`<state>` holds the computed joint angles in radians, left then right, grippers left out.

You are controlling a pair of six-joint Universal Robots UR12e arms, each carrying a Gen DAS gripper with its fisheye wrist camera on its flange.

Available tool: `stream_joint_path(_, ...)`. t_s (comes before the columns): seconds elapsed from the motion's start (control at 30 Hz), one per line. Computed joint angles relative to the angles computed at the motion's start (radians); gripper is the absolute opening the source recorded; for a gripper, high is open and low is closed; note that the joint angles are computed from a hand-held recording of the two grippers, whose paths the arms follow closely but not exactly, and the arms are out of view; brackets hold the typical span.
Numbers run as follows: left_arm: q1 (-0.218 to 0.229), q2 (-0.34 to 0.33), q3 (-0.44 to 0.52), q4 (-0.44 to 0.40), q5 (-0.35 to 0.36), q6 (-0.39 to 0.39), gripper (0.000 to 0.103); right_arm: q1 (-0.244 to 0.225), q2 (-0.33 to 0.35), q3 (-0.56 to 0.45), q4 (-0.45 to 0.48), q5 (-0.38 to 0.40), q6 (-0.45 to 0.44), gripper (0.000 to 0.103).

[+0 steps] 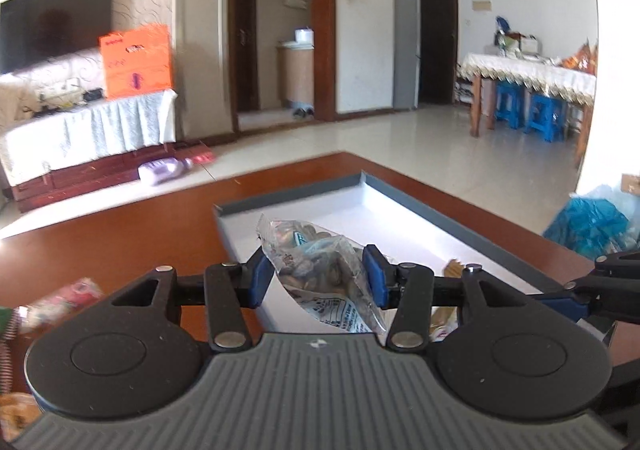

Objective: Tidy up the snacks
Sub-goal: 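Open both grippers to drop the clear bag and pastry into the box, then grasp the tan peanut bag with the left gripper while the right grasps the orange bar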

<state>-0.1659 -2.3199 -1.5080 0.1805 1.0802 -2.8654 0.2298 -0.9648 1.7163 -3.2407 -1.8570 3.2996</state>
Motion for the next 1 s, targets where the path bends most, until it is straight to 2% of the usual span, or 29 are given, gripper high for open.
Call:
stream_joint_path(0.07,-0.011,-0.006,0.011,-0.036,0.012,0.013,0.056,-0.004,0.001,-0.001,0.021,0.01,0.007,0.047)
stream_joint_path(0.13,-0.018,-0.013,0.019,-0.049,0.026,0.02,0.064,-0.007,0.001,-0.004,0.038,0.016,0.015,0.047)
stream_joint_path(0.2,-0.025,-0.02,0.018,-0.009,0.039,0.016,0.085,-0.007,0.004,-0.007,0.044,0.013,0.021,0.049)
stream_joint_path(0.27,-0.023,-0.024,0.008,0.054,0.034,-0.003,0.097,-0.003,0.007,-0.012,0.054,0.006,0.023,0.049)
stream_joint_path(0.33,-0.018,-0.017,-0.01,0.079,0.009,0.0,0.098,-0.001,0.011,-0.017,0.052,0.004,0.023,0.056)
stream_joint_path(0.4,-0.011,0.0,-0.039,0.101,0.005,0.006,0.098,0.002,0.014,-0.014,0.028,-0.007,0.005,0.07)
stream_joint_path(0.47,-0.002,0.018,-0.072,0.127,0.009,0.014,0.098,0.011,0.016,-0.015,0.016,-0.028,-0.015,0.07)
stream_joint_path(0.63,0.046,0.083,-0.166,0.201,0.017,-0.018,0.097,0.015,0.005,0.012,-0.043,-0.013,-0.033,0.073)
stream_joint_path(0.7,0.074,0.115,-0.215,0.234,0.031,-0.029,0.097,0.019,0.003,0.022,-0.079,-0.016,-0.029,0.08)
stream_joint_path(0.73,0.088,0.128,-0.237,0.245,0.044,-0.037,0.097,0.022,0.0,0.03,-0.104,-0.016,-0.026,0.08)
stream_joint_path(0.9,0.151,0.184,-0.32,0.211,0.1,-0.083,0.097,0.036,-0.004,0.052,-0.218,0.012,-0.029,0.08)
stream_joint_path(1.0,0.173,0.19,-0.335,0.183,0.127,-0.054,0.096,0.046,0.002,0.045,-0.257,0.058,-0.057,0.08)
